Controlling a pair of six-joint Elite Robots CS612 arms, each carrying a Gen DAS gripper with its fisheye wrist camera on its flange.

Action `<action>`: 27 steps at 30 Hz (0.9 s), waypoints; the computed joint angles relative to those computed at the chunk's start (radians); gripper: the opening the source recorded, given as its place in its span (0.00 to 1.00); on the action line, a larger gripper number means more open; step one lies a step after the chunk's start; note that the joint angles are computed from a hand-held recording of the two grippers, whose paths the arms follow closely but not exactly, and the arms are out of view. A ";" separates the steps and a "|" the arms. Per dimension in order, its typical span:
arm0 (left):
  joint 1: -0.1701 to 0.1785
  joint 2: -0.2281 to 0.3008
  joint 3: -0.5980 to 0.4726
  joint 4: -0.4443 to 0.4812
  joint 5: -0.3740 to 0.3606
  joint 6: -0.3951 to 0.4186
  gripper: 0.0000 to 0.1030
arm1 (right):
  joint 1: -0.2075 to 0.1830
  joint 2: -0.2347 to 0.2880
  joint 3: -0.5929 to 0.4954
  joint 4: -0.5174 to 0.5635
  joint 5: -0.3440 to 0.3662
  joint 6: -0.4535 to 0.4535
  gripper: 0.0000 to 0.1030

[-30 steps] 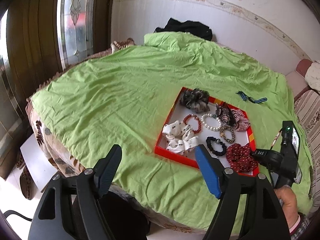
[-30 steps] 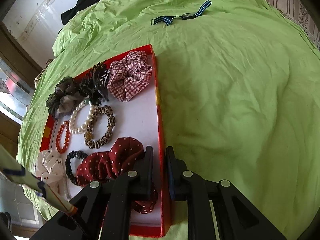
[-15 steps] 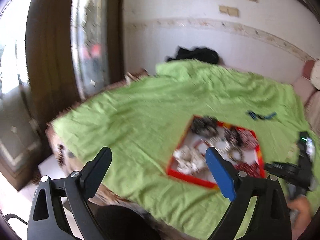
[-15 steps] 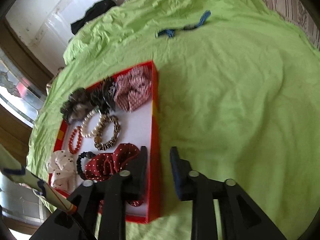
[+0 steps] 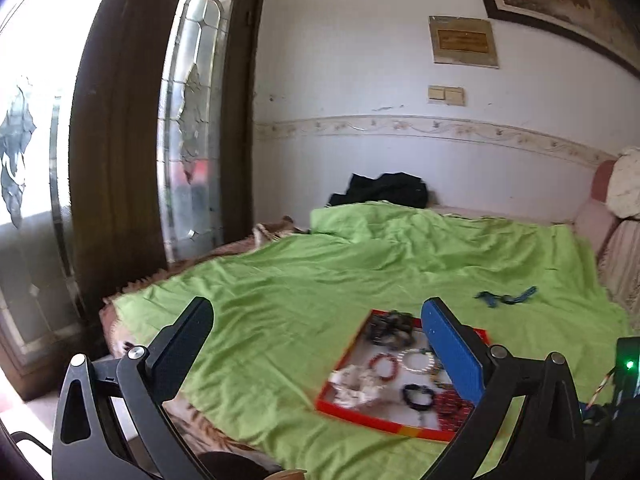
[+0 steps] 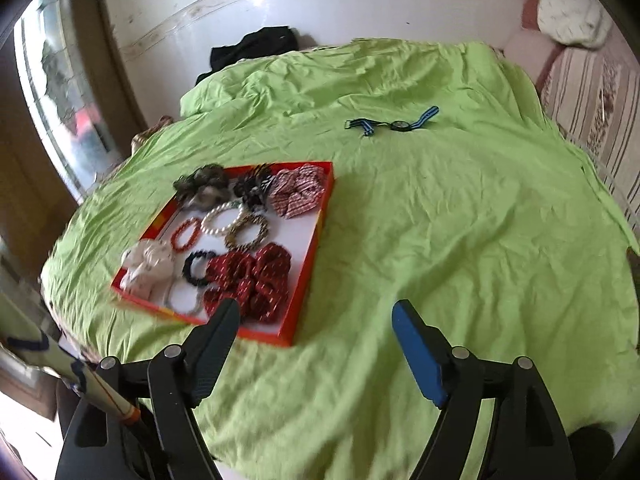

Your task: Organize jewelry

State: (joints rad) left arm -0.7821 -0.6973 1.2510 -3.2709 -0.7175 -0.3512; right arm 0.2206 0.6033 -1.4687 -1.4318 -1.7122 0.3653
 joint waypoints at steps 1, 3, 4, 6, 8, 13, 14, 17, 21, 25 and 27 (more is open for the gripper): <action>-0.001 0.000 0.002 0.002 -0.019 -0.003 1.00 | 0.003 -0.002 -0.002 0.006 -0.007 -0.003 0.81; 0.002 -0.002 0.004 0.032 -0.059 -0.015 1.00 | 0.009 -0.004 -0.005 0.011 -0.028 -0.009 0.82; 0.005 -0.002 0.003 0.055 -0.080 -0.022 1.00 | 0.012 -0.006 -0.004 0.010 -0.042 -0.013 0.83; 0.008 -0.004 0.000 0.118 -0.112 -0.043 1.00 | 0.017 -0.006 -0.006 0.006 -0.062 -0.028 0.83; 0.012 -0.008 -0.005 0.217 -0.157 -0.072 1.00 | 0.024 -0.008 -0.006 0.000 -0.082 -0.044 0.83; 0.021 -0.002 -0.014 0.318 -0.224 -0.112 1.00 | 0.043 -0.014 0.007 -0.012 -0.133 -0.084 0.86; 0.022 -0.001 -0.014 0.320 -0.230 -0.115 1.00 | 0.046 -0.016 0.010 -0.009 -0.136 -0.092 0.86; 0.023 0.004 -0.015 0.330 -0.232 -0.118 1.00 | 0.051 -0.022 0.022 0.002 -0.133 -0.108 0.86; 0.031 0.003 -0.015 0.346 -0.266 -0.128 1.00 | 0.059 -0.026 0.038 0.015 -0.136 -0.120 0.86; 0.040 0.000 -0.014 0.387 -0.307 -0.154 1.00 | 0.066 -0.033 0.054 0.021 -0.148 -0.133 0.87; 0.043 -0.002 -0.015 0.411 -0.319 -0.173 1.00 | 0.069 -0.037 0.062 0.025 -0.152 -0.138 0.87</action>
